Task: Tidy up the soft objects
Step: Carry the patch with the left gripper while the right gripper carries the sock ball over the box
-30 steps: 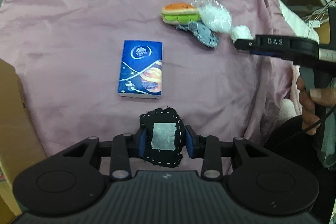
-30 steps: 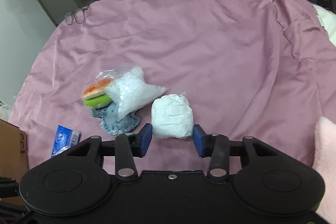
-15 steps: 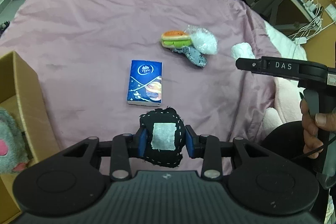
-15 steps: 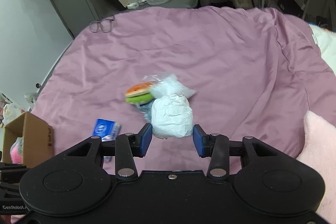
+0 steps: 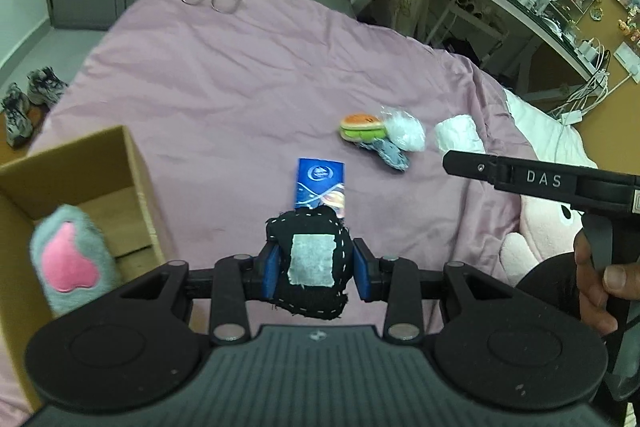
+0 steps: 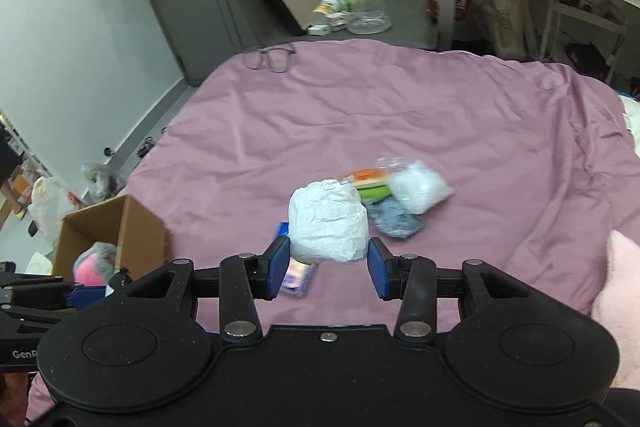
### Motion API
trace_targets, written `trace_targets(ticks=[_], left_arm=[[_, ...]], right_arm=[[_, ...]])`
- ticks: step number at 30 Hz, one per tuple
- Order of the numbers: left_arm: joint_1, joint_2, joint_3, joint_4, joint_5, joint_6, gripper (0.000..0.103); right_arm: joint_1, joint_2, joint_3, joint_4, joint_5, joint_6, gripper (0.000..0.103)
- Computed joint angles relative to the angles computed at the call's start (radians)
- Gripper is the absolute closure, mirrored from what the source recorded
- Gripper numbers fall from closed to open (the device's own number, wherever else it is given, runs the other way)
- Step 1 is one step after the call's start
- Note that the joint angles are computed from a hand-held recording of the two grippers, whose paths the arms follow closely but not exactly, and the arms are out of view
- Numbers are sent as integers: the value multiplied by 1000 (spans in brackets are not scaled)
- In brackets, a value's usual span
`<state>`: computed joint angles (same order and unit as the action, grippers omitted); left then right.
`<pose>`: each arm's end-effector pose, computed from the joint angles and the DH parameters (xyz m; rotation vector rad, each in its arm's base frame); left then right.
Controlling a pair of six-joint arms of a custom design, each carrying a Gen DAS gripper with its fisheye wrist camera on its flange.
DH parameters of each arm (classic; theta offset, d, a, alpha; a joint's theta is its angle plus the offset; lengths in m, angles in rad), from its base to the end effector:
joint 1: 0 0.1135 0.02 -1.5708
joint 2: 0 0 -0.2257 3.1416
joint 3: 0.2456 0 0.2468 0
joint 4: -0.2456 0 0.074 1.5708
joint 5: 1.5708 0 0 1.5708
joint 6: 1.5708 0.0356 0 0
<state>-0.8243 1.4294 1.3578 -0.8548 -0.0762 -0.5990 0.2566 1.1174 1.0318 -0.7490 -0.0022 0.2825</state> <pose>0.2037 -0.2162 0.2921 0.2557 2.5506 -0.4849 0.2306 0.0606 0.2745 0.0303 2.4206 0.2512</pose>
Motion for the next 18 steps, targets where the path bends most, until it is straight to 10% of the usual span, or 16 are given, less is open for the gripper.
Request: trace_targets(ticks=[18], left_arm=[[115, -315, -221, -61, -31, 49, 67]], right_arm=[[330, 64, 75, 29, 129, 145, 61]])
